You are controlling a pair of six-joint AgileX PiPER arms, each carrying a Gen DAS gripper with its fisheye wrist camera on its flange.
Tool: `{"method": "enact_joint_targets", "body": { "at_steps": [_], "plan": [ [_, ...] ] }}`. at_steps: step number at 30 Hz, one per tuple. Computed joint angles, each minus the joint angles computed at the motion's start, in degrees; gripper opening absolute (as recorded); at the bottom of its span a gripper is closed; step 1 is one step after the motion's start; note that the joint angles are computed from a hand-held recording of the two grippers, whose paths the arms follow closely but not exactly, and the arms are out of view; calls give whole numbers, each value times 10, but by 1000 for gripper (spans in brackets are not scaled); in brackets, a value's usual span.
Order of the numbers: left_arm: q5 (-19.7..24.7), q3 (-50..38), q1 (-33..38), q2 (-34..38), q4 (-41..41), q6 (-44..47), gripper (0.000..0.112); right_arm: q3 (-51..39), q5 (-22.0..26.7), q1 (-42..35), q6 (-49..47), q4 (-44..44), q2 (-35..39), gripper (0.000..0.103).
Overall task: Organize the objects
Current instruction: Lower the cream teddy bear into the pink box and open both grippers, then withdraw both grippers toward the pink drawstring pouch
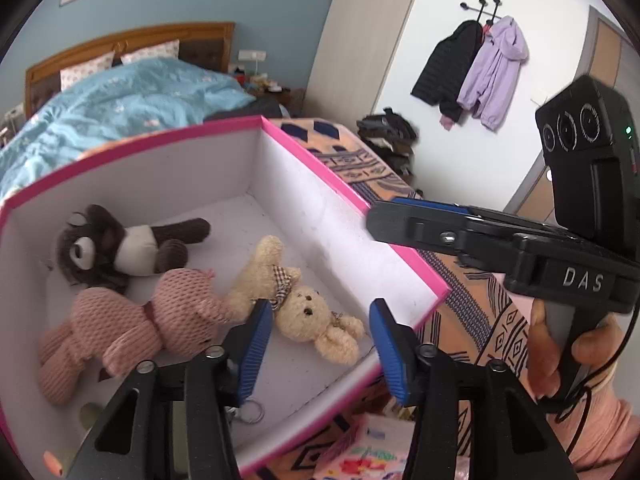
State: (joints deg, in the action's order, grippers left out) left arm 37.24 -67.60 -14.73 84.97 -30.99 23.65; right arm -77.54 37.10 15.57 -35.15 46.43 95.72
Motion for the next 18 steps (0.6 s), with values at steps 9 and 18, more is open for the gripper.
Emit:
{"method": "enact_joint_targets", "body": {
  "at_steps": [9,18],
  "plan": [
    [-2,118,54,-143,-120,135,63,137,27,-32,-156,99,-108,48],
    [40,217,81,-219,-181,193,63,251,52,-35,-206,103,-167,48]
  ]
}}
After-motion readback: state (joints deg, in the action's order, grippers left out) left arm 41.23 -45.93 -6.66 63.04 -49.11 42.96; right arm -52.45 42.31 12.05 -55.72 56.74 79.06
